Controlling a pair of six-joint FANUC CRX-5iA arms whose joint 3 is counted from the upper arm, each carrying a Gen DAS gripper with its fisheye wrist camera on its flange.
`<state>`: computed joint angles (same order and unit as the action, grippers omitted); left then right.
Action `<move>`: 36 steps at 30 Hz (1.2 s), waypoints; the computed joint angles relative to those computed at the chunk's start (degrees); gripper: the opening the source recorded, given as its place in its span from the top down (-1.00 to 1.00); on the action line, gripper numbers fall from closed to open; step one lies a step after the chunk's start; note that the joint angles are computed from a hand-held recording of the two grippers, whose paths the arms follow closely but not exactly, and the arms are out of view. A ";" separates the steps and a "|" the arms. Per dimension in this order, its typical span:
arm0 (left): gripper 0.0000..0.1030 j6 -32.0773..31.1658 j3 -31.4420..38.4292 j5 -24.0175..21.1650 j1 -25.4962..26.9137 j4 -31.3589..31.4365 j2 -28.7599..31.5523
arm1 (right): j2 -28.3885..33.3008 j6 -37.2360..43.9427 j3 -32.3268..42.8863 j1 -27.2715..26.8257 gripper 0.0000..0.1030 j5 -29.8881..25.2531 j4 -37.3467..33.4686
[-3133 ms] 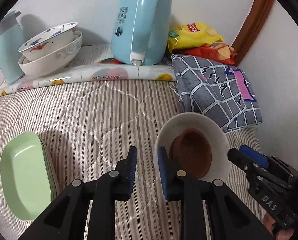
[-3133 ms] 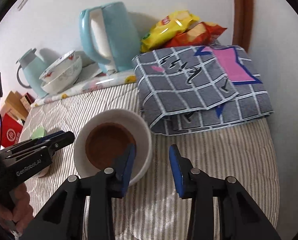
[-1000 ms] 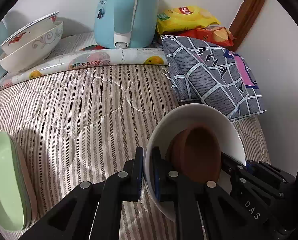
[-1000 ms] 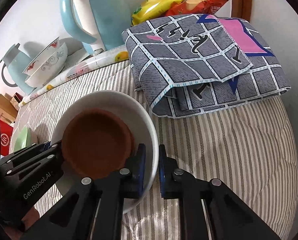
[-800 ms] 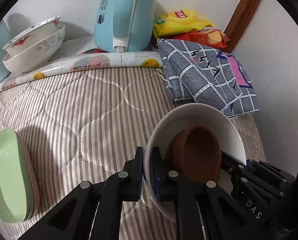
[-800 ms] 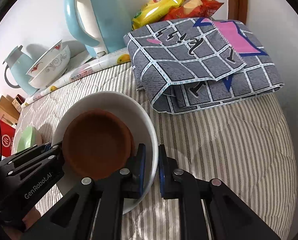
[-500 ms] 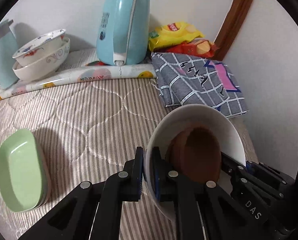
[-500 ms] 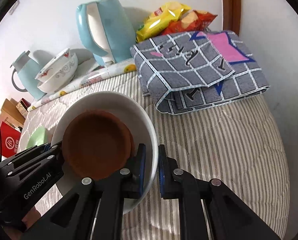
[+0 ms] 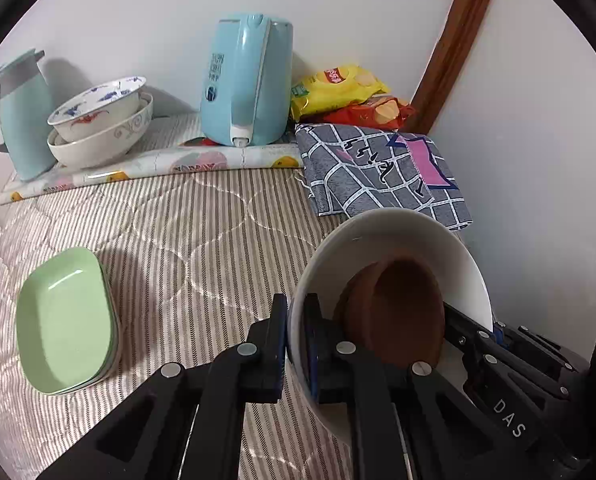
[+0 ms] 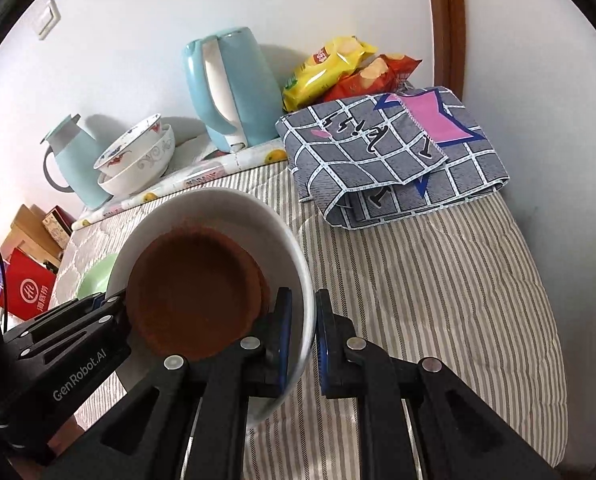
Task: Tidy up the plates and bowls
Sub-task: 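Lift the white bowl with the brown bowl and carry it toward the plate stack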
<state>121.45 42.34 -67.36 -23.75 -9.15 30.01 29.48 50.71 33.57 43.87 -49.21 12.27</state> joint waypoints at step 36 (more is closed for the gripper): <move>0.82 1.54 -10.92 4.50 1.53 -1.87 -10.00 | -2.90 -3.52 -2.71 4.03 0.80 2.19 3.78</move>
<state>122.99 31.42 -62.86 -22.22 -11.02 20.01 26.58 47.19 30.86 47.90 -47.03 16.05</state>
